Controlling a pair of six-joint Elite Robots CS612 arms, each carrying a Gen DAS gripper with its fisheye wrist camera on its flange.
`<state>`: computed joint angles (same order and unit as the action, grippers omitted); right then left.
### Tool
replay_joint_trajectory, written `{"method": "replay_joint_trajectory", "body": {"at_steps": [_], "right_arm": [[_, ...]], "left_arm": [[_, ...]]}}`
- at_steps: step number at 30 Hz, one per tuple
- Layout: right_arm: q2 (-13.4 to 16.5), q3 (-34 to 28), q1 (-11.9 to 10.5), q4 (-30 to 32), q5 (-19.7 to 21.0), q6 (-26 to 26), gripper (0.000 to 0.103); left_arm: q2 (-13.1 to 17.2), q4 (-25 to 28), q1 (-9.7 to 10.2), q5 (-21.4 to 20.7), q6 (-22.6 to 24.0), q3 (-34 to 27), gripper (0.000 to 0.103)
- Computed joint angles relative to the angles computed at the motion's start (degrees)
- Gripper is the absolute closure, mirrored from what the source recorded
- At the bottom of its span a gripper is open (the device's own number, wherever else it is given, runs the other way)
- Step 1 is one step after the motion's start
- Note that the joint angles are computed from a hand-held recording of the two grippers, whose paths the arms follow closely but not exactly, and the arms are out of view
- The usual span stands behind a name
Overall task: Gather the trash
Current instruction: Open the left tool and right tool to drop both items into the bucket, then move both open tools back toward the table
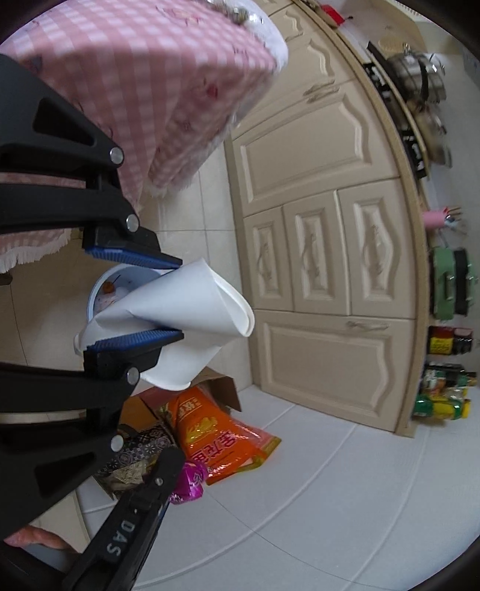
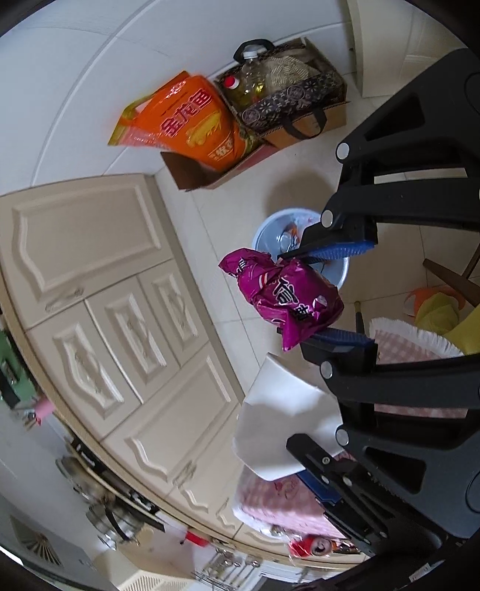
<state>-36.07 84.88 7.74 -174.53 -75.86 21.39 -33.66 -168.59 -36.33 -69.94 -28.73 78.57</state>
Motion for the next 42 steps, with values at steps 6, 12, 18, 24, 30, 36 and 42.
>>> {"method": "replay_joint_trajectory", "body": {"at_steps": [6, 12, 18, 24, 30, 36, 42], "right_arm": [[1.3, -1.8, -0.4, 3.3, -0.7, 0.6, 0.072], [2.6, -4.2, -0.2, 6.8, -1.0, 0.3, 0.072], [4.6, -8.2, 0.4, 11.3, -0.1, -1.7, 0.072], [6.4, -12.1, 1.3, 14.4, 2.6, -3.6, 0.07], [6.2, -12.8, 2.3, 12.9, 0.1, -5.1, 0.04], [5.5, -11.8, 2.4, 12.8, -0.4, -4.6, 0.04], [4.6, -10.2, 2.4, 12.5, -0.7, -4.2, 0.04]], "left_arm": [[2.8, 2.7, 1.12, -3.0, -0.8, -4.3, 0.07], [5.1, 7.8, 1.88, -2.5, -0.5, -8.3, 0.049], [5.2, 9.7, 2.9, -3.2, -2.6, -8.0, 0.049], [4.2, 10.8, 3.76, -1.9, -4.3, -6.5, 0.049], [3.3, 10.1, 4.07, -1.3, -4.8, -5.1, 0.048], [2.7, 8.9, 4.1, -1.7, -4.9, -4.2, 0.048], [1.9, 7.6, 3.81, -1.6, -4.4, -2.9, 0.048]]}}
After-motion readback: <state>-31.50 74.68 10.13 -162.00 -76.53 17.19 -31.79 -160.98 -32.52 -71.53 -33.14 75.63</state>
